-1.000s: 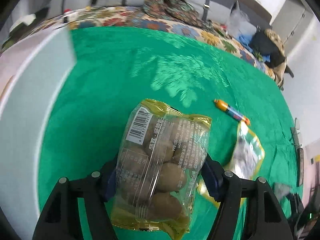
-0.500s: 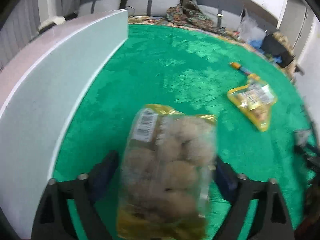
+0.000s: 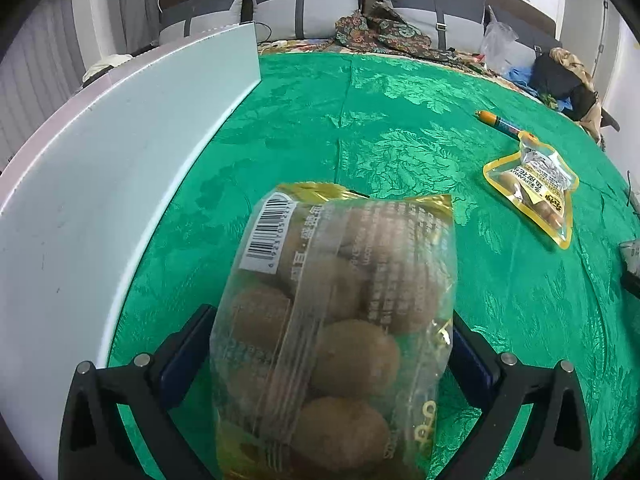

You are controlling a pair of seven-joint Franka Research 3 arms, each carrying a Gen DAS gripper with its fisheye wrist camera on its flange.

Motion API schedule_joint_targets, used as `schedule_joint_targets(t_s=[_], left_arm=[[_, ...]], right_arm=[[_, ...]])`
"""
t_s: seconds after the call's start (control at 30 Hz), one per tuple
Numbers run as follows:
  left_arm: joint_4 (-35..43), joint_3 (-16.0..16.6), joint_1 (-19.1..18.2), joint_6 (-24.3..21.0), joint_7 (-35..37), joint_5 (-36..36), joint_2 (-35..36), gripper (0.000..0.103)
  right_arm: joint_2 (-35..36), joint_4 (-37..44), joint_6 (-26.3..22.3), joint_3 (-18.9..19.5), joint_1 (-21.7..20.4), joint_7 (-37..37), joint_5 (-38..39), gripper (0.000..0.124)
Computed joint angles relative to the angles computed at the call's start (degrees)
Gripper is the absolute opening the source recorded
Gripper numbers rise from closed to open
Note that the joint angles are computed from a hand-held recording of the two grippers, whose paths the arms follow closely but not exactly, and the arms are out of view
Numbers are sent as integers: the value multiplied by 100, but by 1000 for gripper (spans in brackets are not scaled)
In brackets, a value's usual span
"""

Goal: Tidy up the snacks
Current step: 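Grasp the white triangular pouch with the right gripper while the left holds the gold bag, then carry the gold bag and white pouch over the box and release both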

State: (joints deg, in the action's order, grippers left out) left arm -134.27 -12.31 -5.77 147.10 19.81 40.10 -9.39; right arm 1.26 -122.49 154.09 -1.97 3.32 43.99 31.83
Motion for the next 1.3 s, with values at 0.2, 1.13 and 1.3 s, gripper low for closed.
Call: schedule_joint_targets(t_s=[0.2, 1.13, 1.3], left_arm=[[-2, 0, -4, 3, 11, -4, -11, 103], [-6, -3, -7, 5, -10, 1, -15, 103], [-9, -1, -7, 10, -6, -3, -17, 103]], right_arm=[[0, 3, -4, 1, -4, -6, 4, 91], [109, 457, -576, 56, 68, 730, -636, 53], [85, 518, -877, 8, 33, 1232, -716, 36]])
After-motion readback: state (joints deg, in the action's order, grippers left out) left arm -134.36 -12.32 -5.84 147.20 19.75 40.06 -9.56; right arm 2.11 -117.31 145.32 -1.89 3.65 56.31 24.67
